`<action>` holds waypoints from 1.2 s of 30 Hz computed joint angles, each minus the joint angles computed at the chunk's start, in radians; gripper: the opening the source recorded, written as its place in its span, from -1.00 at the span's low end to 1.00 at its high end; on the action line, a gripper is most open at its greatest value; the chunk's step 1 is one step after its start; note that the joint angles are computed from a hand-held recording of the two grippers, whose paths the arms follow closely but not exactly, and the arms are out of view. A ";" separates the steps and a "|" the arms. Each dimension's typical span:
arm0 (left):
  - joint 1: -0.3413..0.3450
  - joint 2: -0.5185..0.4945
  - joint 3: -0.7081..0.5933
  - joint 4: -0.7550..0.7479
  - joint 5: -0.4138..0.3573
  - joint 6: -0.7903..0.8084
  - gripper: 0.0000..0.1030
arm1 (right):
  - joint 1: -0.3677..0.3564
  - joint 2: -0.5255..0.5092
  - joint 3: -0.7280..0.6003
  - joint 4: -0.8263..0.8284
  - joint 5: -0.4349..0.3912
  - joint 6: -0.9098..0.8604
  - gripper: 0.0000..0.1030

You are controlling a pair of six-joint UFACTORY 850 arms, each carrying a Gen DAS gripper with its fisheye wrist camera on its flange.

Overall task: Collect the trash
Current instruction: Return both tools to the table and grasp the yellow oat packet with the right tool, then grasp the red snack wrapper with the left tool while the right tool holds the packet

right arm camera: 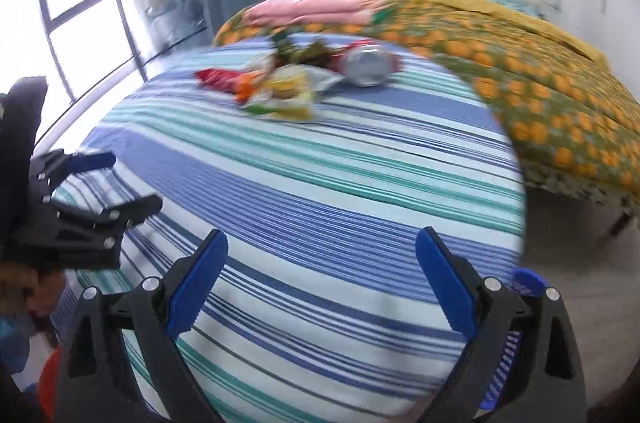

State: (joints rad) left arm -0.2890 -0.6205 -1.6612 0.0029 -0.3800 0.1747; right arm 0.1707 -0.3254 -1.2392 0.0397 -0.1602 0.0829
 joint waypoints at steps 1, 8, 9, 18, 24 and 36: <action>0.015 -0.006 -0.010 0.000 -0.006 0.012 0.89 | 0.013 -0.033 -0.042 -0.001 -0.033 0.000 0.79; 0.065 -0.112 -0.149 0.131 -0.068 -0.080 0.89 | 0.027 -0.131 -0.165 0.040 -0.145 -0.013 0.79; 0.070 -0.123 -0.163 0.109 -0.077 -0.061 0.90 | 0.027 -0.138 -0.178 0.037 -0.157 -0.008 0.79; 0.097 -0.155 -0.201 -0.102 -0.102 0.052 0.91 | 0.020 -0.332 -0.490 -0.028 -0.258 0.132 0.79; 0.104 -0.155 -0.200 -0.155 -0.113 0.087 0.91 | 0.048 -0.553 -0.825 -0.148 -0.426 0.207 0.79; 0.104 -0.156 -0.200 -0.156 -0.113 0.087 0.91 | 0.007 -0.443 -0.655 -0.098 -0.364 0.093 0.07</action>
State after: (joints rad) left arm -0.1853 -0.7765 -1.8611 -0.1530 -0.4930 0.2620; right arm 0.1777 -0.7688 -1.8946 -0.0587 -0.5246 0.1763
